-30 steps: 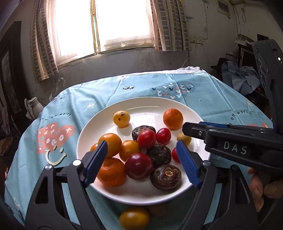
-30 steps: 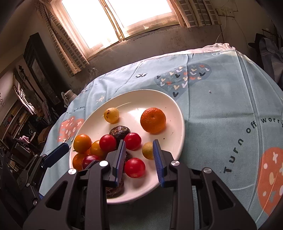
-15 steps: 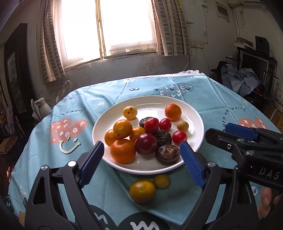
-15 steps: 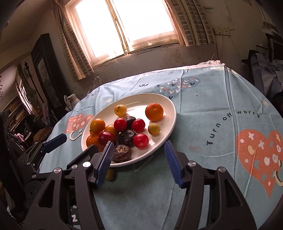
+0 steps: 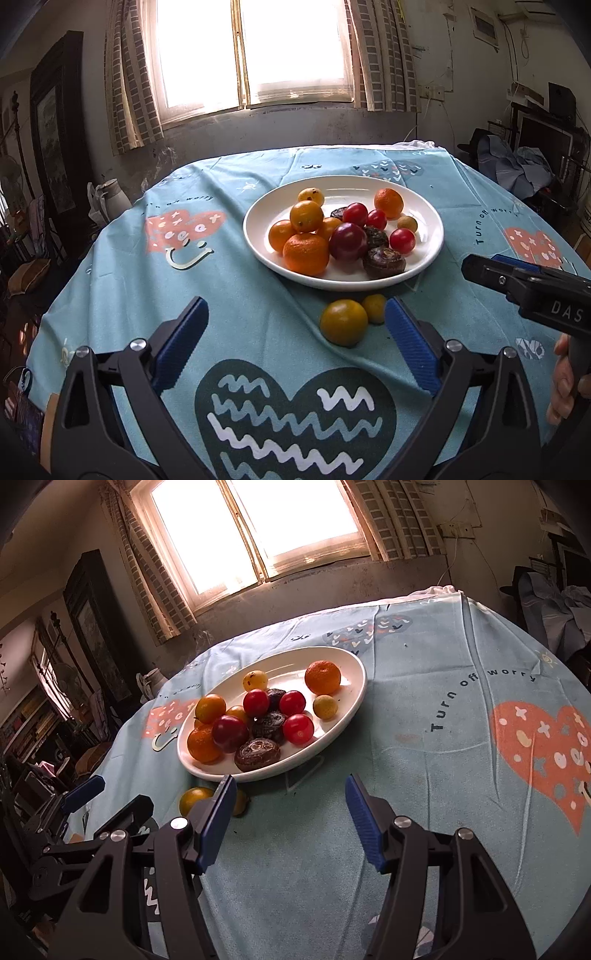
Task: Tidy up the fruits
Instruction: 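Withdraw both tools from the plate toward the last two fruits, then grasp an olive-yellow fruit with the left tool while the right tool grasps a small yellow fruit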
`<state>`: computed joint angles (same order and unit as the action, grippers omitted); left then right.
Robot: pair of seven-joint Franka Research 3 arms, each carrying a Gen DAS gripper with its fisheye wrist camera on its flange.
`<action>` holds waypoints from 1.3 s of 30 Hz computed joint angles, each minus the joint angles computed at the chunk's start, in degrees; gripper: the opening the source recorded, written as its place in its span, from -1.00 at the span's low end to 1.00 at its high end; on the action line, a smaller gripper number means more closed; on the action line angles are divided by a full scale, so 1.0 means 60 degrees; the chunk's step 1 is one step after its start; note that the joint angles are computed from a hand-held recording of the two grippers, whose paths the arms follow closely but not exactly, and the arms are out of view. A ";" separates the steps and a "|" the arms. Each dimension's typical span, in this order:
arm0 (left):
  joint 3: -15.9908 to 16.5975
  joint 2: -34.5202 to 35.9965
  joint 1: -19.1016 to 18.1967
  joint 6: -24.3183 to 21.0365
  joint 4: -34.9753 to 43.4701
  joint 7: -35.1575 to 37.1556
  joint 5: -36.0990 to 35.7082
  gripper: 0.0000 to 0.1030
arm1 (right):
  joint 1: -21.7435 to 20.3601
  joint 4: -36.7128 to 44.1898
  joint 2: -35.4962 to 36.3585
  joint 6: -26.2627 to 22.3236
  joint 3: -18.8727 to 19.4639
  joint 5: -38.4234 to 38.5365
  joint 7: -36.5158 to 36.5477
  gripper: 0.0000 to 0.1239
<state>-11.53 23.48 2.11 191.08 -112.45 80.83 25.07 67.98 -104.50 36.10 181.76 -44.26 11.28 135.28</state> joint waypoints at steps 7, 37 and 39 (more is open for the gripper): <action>-0.4081 0.0205 0.4184 -0.0839 -0.0627 0.0702 0.0611 0.93 | -0.0590 0.0299 -0.0060 -0.0290 0.0711 -0.0455 -0.0070 0.00; -0.3626 0.0282 0.3344 -0.1974 -0.0183 0.3627 -0.1960 0.93 | -0.7082 0.3718 0.0960 -0.1775 0.8457 0.1078 -0.4080 -0.58; -0.2927 0.0336 0.2526 -0.1789 0.0093 0.3733 -0.1852 0.93 | -0.6649 0.2909 0.0354 -0.1211 0.7879 0.0924 -0.3927 -0.58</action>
